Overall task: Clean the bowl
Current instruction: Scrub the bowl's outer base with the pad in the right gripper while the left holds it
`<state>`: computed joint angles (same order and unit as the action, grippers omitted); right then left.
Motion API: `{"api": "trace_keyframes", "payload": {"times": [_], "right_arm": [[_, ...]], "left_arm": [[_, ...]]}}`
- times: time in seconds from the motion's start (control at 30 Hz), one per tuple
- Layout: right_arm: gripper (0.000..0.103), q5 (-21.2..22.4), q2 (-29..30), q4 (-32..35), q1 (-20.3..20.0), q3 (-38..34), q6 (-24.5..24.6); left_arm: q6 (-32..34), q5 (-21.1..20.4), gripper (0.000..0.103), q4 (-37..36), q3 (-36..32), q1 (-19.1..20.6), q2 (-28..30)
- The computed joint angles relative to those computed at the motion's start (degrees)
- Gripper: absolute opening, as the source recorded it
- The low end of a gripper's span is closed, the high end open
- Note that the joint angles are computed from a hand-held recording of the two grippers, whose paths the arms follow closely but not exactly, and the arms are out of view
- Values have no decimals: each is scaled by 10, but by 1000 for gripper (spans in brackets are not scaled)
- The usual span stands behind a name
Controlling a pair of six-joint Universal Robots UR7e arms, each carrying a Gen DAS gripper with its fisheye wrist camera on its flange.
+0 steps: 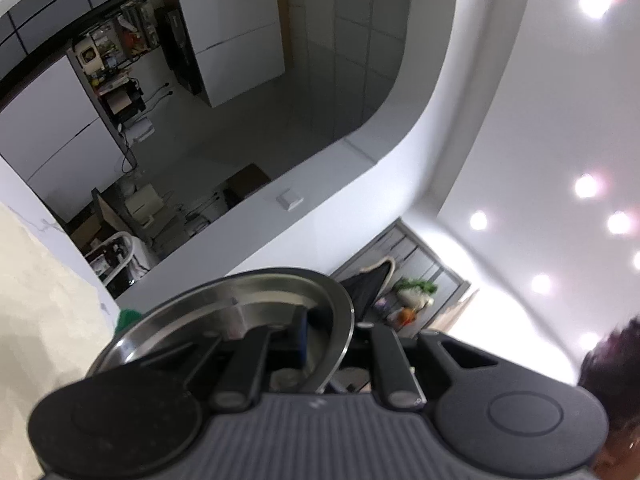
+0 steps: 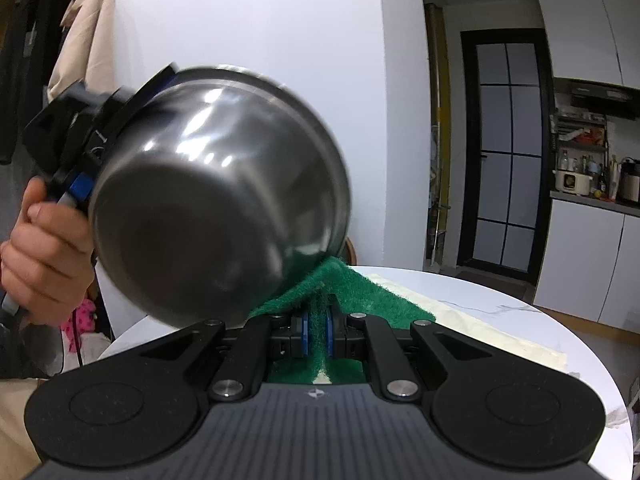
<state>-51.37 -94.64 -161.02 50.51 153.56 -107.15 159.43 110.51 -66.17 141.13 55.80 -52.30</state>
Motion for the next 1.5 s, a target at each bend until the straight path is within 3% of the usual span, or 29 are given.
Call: {"api": "trace_keyframes", "payload": {"times": [0.2, 0.33, 0.77, 0.87, 1.07, 1.3, 1.5], "right_arm": [[10, -13, 8, -20, 12, 5, 5], [10, -22, 1, 2, 21, 5, -6], [10, -39, -67, 214, 31, -25, -77], [9, -35, -106, 313, -3, -28, -125], [9, -6, -110, 410, -12, -64, -132], [9, 43, -93, 432, -11, -84, -99], [9, 29, -83, 387, 10, -69, -80]], "left_arm": [[-41, -3, 13, -57, 3, -1, 16], [-57, -10, 12, -78, 5, -6, 24], [-50, -51, 11, -58, -3, -16, 33], [-50, -62, 11, -50, -3, -13, 29], [-56, -104, 8, -38, -1, -13, 24], [-51, -143, 6, -6, -11, -30, 21], [-42, -177, 7, -1, -2, -59, 16]]}}
